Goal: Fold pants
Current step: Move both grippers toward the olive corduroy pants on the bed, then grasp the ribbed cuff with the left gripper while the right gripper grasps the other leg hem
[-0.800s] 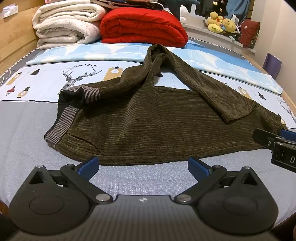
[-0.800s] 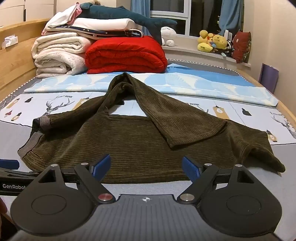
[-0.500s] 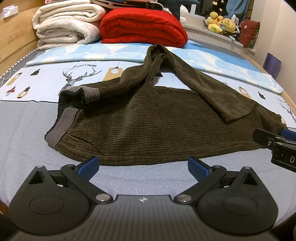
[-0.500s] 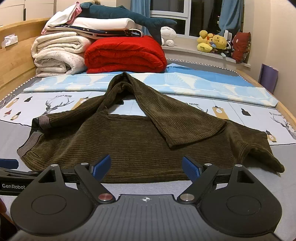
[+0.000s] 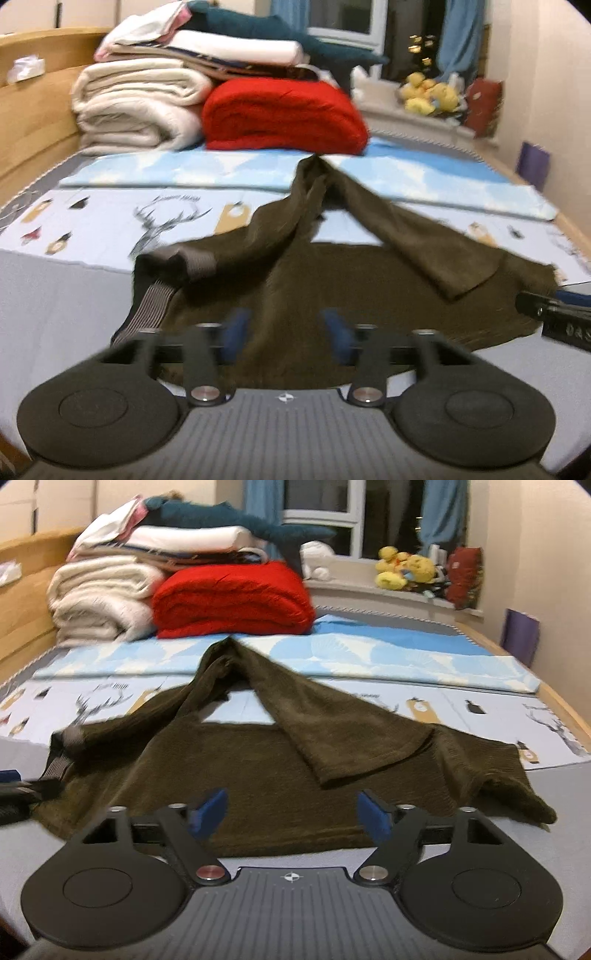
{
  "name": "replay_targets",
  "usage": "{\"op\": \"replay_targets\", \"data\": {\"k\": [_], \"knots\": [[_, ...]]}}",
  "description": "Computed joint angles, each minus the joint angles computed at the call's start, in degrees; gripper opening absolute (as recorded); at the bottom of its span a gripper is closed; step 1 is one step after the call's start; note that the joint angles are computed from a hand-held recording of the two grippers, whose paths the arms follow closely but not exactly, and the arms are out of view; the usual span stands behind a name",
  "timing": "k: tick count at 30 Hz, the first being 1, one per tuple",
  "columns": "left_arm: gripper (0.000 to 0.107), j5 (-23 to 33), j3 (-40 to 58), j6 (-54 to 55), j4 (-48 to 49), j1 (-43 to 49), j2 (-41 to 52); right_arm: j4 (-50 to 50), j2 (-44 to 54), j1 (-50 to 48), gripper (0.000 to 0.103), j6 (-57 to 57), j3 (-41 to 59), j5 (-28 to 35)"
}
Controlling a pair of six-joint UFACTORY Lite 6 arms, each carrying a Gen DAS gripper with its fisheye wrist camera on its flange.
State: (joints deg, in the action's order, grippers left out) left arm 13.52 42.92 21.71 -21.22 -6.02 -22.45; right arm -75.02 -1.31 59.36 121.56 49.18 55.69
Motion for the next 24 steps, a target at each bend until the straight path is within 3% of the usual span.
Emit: {"op": "replay_targets", "data": {"k": [1, 2, 5, 7, 10, 12, 15, 16, 18, 20, 24], "knots": [[0.017, 3.19, 3.54, 6.0, -4.91, 2.04, 2.13, -0.18, -1.98, -0.82, 0.049, 0.95, -1.23, 0.71], [0.016, 4.39, 5.7, 11.99, -9.88, 4.04, 3.32, 0.33, -3.98, -1.56, 0.039, 0.65, -1.84, 1.46], [0.016, 12.12, 18.18, 29.98, -22.29, 12.4, 15.2, 6.16, -8.57, -7.96, 0.036, -5.61, -3.17, 0.38], [0.016, 13.3, 24.39, 35.98, -26.31, 16.84, 22.6, 8.86, -11.35, -14.76, 0.036, -8.32, -5.42, -3.4], [0.016, 10.85, 34.38, 26.98, -17.25, 21.31, 35.74, 9.08, -13.39, -27.88, 0.052, -8.14, -9.83, -13.49], [0.016, 18.97, 45.51, 14.98, -8.4, 25.18, 47.73, 10.09, -12.94, -36.63, 0.06, -9.29, -11.65, -19.8], [0.019, 32.08, 63.36, -0.52, -5.13, 28.91, 61.82, 8.89, -9.52, -48.61, 0.068, -8.17, -12.62, -29.63], [0.022, 33.65, 66.81, -2.17, -4.01, 28.93, 64.32, 6.57, -8.26, -52.4, 0.069, -6.79, -12.92, -33.17], [0.039, 33.83, 72.34, -5.94, 2.92, 27.25, 67.56, 3.11, -4.25, -57.36, 0.07, -5.54, -11.99, -37.88], [0.067, 34.9, 76.3, -7.64, 6.41, 25.85, 70.05, -2.59, 1.96, -60.98, 0.073, -2.36, -8.81, -41.76], [0.084, 34.41, 82.28, -9.89, 10.2, 23.68, 75.36, -14.99, 9.23, -64.57, 0.074, 5.6, -4.35, -45.02]]}}
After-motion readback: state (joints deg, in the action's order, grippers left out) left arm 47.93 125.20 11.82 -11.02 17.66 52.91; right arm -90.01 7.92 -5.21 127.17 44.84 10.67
